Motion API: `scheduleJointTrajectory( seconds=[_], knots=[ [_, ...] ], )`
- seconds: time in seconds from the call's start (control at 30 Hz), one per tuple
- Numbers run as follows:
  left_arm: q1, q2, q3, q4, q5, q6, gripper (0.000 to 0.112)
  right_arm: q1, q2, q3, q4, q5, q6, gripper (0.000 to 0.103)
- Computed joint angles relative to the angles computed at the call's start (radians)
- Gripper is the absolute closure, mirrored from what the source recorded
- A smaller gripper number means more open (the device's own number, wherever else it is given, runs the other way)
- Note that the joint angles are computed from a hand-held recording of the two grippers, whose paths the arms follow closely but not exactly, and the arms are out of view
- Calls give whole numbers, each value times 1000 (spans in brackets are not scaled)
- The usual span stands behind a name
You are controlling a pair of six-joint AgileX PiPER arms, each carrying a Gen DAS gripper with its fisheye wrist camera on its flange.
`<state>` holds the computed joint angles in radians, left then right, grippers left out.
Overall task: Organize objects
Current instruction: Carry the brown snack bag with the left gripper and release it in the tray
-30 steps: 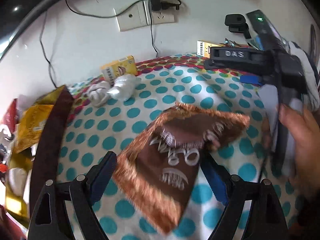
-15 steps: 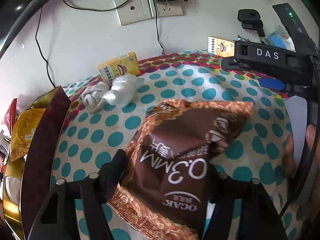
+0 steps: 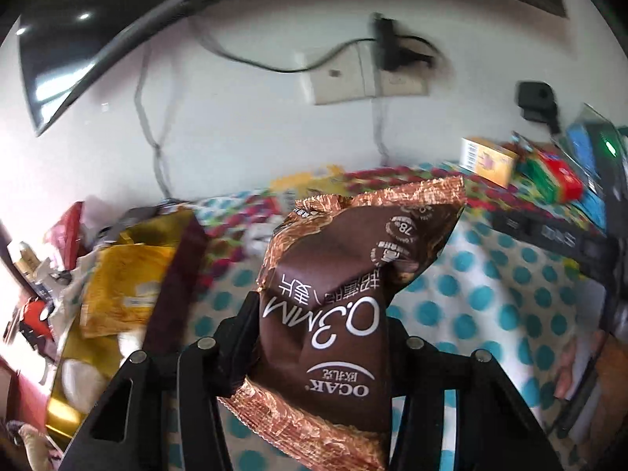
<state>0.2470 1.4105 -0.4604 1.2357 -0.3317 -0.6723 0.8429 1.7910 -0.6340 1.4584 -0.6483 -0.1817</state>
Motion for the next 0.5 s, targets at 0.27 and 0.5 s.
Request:
scheduleJointTrajectory(
  seconds=[0.27,0.5],
  knots=[
    [199,68,-182,274,18,-298,61,-1,-3,-1,2,4,-7,0],
    [362,182,-348,501,26,-521,61,-3,-4,-1,2,6,-8,0]
  ],
)
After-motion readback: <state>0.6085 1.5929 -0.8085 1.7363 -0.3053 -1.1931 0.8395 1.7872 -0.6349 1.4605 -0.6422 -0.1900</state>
